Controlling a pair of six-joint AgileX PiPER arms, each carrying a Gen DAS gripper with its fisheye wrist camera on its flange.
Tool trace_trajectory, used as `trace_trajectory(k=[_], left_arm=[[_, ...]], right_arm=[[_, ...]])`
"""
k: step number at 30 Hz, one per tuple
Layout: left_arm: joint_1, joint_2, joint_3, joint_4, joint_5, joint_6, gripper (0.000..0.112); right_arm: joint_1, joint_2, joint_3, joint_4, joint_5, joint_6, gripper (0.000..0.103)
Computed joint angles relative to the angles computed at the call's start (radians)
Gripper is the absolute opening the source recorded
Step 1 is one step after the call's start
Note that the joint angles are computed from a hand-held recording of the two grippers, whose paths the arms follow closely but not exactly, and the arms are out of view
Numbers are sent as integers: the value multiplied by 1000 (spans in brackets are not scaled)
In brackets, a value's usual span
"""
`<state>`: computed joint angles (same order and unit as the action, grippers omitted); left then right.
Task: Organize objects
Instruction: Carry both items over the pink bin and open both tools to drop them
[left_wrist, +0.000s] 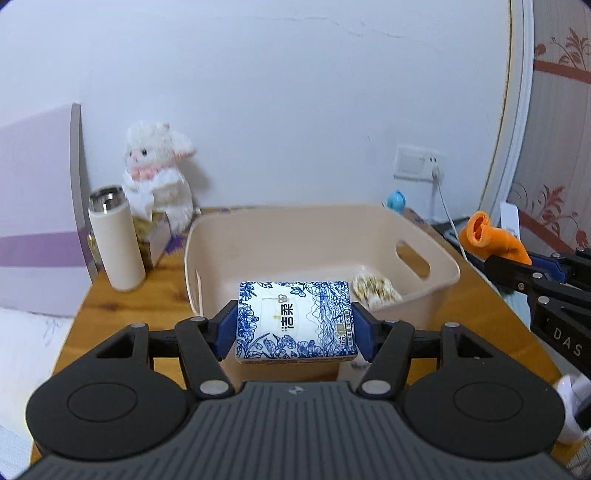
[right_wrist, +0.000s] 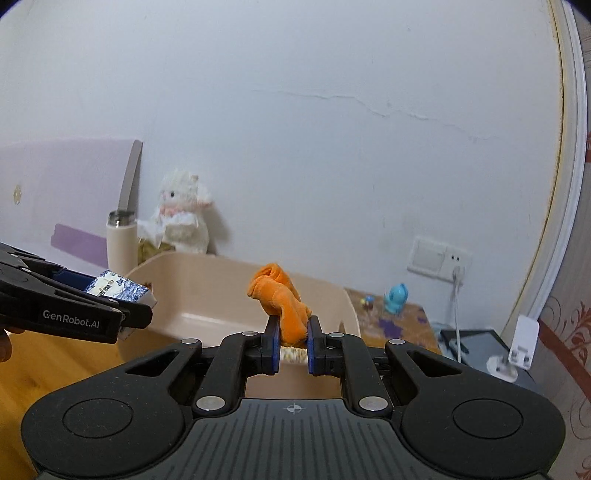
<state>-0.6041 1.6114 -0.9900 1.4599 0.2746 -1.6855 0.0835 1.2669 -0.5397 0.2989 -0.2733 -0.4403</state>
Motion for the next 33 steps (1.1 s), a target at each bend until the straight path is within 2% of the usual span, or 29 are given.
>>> trace_trajectory(k=[4,8,11,13,18,21,25,27,29,30,32,33], left_arm=[[19,40,-84,-52,9,90,65],[30,113,-187,-93,42,162,65],[53,191,-290,-224,46,298,65],[62,249,-353,-262,65,328,65],[97,407,-534,-563,117,610,65],[109,470,-602,-679,147,732,65],[104,525,-652,-698,190,771,65],[97,543,-662,-660,211,750,65],[99,534,-642,-652,190,739,65],[104,524,-630,-666,170,743,66],[111,495,-597,-696,133,755,67],[110,484,-586,-693,127,750,74]], right_arm=[[25,62,-68,93,-26,-70,13],[23,136,-148,121,-26,-88,13],[33,198,-201,174,-36,-138,13],[40,243,-238,215,-38,-179,13],[51,375,-333,332,-23,-288,13],[50,453,-389,416,3,-369,13],[63,536,-438,574,14,-536,13],[67,558,-453,638,20,-600,14],[70,561,-452,661,12,-619,19],[68,555,-442,632,4,-586,31],[60,531,-425,594,13,-536,38],[57,515,-411,569,14,-509,44]])
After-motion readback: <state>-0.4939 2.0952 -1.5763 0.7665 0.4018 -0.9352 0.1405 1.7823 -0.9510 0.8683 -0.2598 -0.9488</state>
